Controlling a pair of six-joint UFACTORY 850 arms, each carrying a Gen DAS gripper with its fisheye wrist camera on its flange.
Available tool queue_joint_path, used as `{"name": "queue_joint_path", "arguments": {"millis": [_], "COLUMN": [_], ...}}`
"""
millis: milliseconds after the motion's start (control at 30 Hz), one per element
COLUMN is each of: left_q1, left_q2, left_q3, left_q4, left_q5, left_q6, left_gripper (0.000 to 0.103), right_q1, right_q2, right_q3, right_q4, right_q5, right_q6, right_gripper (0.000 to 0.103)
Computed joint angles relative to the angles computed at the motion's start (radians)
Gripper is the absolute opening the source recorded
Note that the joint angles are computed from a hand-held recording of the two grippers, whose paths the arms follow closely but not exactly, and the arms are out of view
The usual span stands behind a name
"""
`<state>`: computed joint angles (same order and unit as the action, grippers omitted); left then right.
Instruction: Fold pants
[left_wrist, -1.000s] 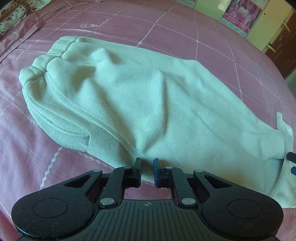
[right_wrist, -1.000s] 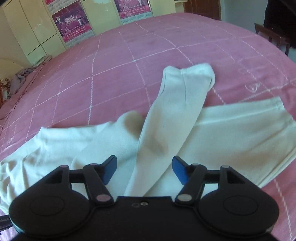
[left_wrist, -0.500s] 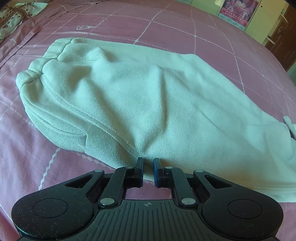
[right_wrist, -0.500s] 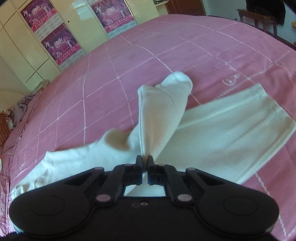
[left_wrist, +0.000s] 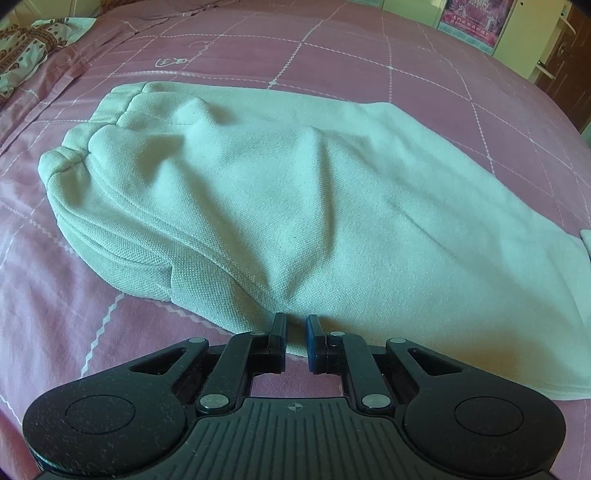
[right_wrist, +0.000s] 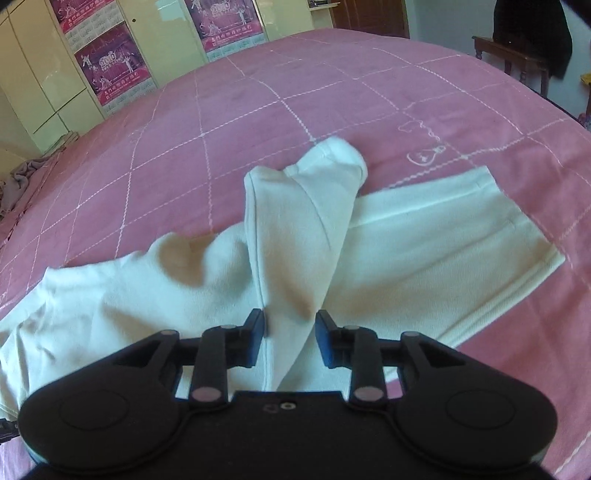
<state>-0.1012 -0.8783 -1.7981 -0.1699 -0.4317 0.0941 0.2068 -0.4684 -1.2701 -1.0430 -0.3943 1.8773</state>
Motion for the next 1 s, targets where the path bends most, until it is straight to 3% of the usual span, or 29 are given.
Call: {"name": "queue_joint_path", "arguments": {"millis": [267,333,400,567,667,767,833,1000], "left_q1": [-0.005,-0.005,-0.005,-0.008,-0.007,-0.007,-0.009,-0.015], "left_q2": [0.005,0.004,0.005,0.008,0.012,0.016,0.016,0.015], "left_q3": [0.007,0.006,0.008,0.013,0.022,0.029,0.028,0.026], "left_q4": [0.035,0.038,0.038,0.06,0.045,0.046,0.059,0.111], "left_q5": [0.004,0.003,0.004,0.01,0.021,0.024,0.022,0.022], "left_q6": [-0.04,-0.042,-0.043,-0.049,-0.025,-0.02,-0.027,-0.079], "left_gripper": [0.011,0.011,0.011,0.011,0.011,0.011,0.011,0.011], "right_q1": [-0.01,-0.012,-0.028,-0.043,-0.068,-0.086,-0.08,-0.08], "right_q2": [-0.156,-0.175,-0.147,0.039,0.13,0.134,0.127,0.141], "right_q3": [-0.208,-0.236,-0.199,0.029,0.17,0.244,0.261,0.253], "right_q4": [0.153,0.152,0.102,-0.221,-0.282,-0.231,-0.324,-0.416], "right_q5": [-0.128,-0.156,-0.11,-0.048,0.024,0.086,0.092,0.051], "right_q6": [-0.268,-0.306,-0.237,0.199,0.373,0.407,0.502,0.582], "right_gripper": [0.035,0.025,0.005,0.005,0.005,0.005,0.006,0.032]}}
